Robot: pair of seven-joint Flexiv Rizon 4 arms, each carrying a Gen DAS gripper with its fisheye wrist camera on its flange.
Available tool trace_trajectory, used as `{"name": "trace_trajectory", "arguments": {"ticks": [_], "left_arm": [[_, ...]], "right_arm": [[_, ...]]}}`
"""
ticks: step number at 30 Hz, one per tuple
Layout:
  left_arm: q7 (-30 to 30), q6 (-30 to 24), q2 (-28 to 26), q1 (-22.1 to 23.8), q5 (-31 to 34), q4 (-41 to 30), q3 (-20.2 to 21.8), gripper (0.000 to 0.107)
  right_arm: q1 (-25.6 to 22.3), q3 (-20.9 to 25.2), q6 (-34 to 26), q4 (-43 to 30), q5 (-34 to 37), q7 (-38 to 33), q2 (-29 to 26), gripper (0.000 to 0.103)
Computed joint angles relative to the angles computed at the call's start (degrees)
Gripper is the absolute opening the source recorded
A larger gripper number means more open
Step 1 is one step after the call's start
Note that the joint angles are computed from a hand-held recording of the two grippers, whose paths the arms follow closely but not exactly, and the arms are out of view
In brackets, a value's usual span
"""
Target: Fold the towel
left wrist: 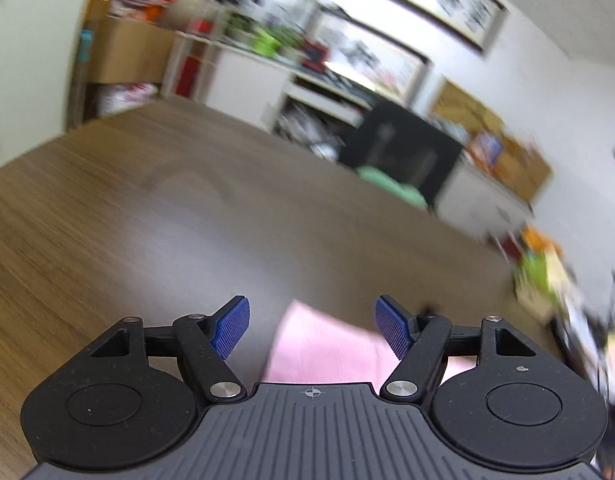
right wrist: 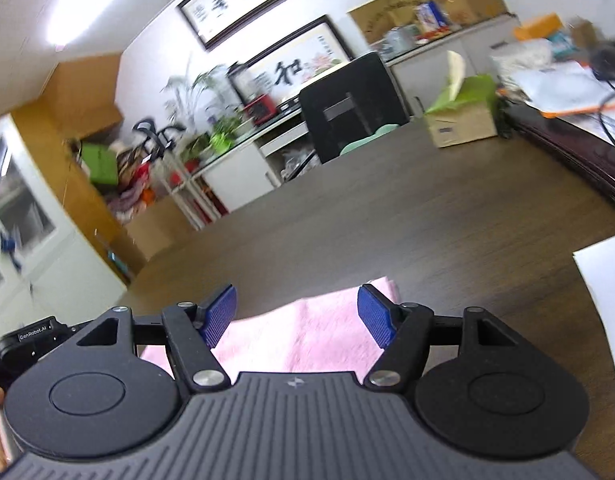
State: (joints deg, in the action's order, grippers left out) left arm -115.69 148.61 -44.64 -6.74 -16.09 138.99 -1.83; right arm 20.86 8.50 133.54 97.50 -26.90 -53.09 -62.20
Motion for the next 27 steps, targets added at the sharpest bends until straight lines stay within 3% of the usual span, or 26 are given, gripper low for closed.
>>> {"name": "trace_trajectory", "arguments": {"ticks": [5,12,14,16,18,21,23,27], "left_arm": [[2.93,-4.49,-0.44,-0.05,3.01,-0.43,-0.83,0.070],[6.60,-6.80,-0.66,-4.19,-1.90,-1.68,0.77,0.070],[8.99,-7.72,-0.82,-7.78,-7.17,-1.83,2.02,0.070],[12.77,-8.95,-1.18,-12.50,-14.95,-2.65,3.55,0.070],[12.37,-7.78,-1.46,-11.71,-14.73,-2.53,3.03,0.070],[10.93,-6.97,-0.96,-9.69,-13.25,-1.86,2.00,0.070],[9.09,-5.43,-0.94,-8.88,-12.84,-1.23,1.66,0.068],[1.99,2.39,-1.69,-4.93,-8.38,0.93,1.41,0.070]], "right_arm": [[-2.75,2.23,-6.81,0.67,-5.90,3.30,0.62,0.068],[-7.02,5.50,-10.24,1.57,-11.55,5.12,0.91,0.064],[-5.40,3.99,-10.57,1.93,-8.45,4.79,1.57,0.050],[-5.77,4.10,-10.34,1.66,-8.47,4.20,1.18,0.050],[-7.08,5.18,-10.02,1.52,-9.91,4.40,0.60,0.050],[-4.14,2.57,-9.03,2.55,-6.86,1.61,1.61,0.052],[-2.17,1.32,-8.59,3.15,-4.25,-0.17,2.36,0.063],[3.98,-2.43,-4.13,5.59,3.62,-7.48,4.26,0.068]]}}
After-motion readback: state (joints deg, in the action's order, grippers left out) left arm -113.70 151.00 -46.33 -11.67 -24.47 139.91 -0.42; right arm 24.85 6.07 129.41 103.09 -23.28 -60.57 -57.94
